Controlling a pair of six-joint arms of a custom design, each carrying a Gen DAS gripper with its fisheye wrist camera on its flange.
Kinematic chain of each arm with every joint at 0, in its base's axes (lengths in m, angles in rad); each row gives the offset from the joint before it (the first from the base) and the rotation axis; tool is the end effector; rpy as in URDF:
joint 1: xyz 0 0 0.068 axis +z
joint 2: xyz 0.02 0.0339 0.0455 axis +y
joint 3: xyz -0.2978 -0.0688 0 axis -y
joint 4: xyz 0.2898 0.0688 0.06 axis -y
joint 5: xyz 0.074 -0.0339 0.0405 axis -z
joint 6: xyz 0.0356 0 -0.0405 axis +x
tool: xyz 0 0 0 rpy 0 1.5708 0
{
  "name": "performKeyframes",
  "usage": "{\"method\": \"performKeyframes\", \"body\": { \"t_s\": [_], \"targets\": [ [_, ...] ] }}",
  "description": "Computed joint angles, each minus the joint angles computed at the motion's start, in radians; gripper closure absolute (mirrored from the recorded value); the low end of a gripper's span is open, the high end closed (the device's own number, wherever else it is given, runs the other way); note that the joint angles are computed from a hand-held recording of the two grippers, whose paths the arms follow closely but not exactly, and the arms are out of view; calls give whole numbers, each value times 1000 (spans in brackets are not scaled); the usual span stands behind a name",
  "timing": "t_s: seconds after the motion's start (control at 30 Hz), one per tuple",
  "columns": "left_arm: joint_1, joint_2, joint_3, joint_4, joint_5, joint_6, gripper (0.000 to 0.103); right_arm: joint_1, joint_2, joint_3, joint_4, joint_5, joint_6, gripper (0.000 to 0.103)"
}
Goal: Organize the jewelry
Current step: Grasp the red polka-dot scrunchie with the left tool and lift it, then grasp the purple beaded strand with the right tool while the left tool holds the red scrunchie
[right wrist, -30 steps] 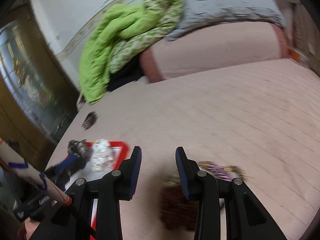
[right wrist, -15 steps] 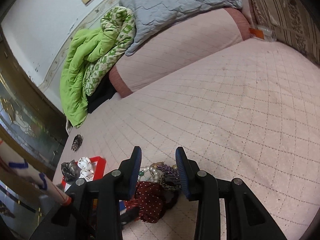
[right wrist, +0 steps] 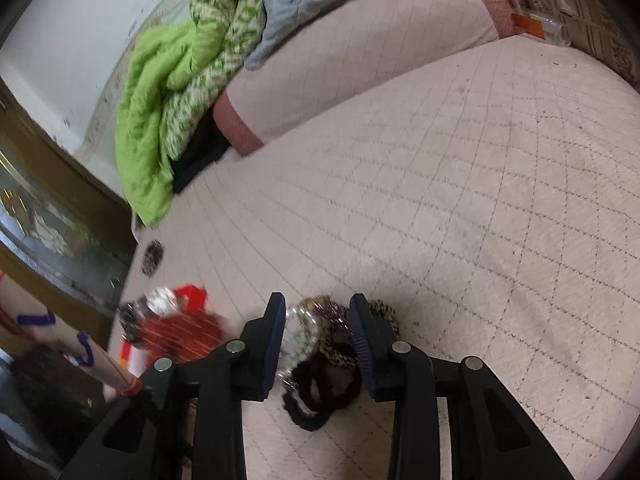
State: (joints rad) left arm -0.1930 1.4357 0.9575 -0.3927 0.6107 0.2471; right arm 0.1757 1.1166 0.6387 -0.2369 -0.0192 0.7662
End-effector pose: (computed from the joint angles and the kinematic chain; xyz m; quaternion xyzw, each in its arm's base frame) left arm 0.3212 -0.0836 0.2496 0.2961 0.8518 -0.2735 0.3345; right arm 0.2530 0.0456 0.2293 0.2609 0.8716 0.1961 0.3659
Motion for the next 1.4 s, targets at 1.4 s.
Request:
{"method": "performKeyframes", "body": {
  "t_s": [1.4],
  "targets": [
    [49,113,56,0,40,12,91,79,207,141,-151,143,-157,90]
  ]
}}
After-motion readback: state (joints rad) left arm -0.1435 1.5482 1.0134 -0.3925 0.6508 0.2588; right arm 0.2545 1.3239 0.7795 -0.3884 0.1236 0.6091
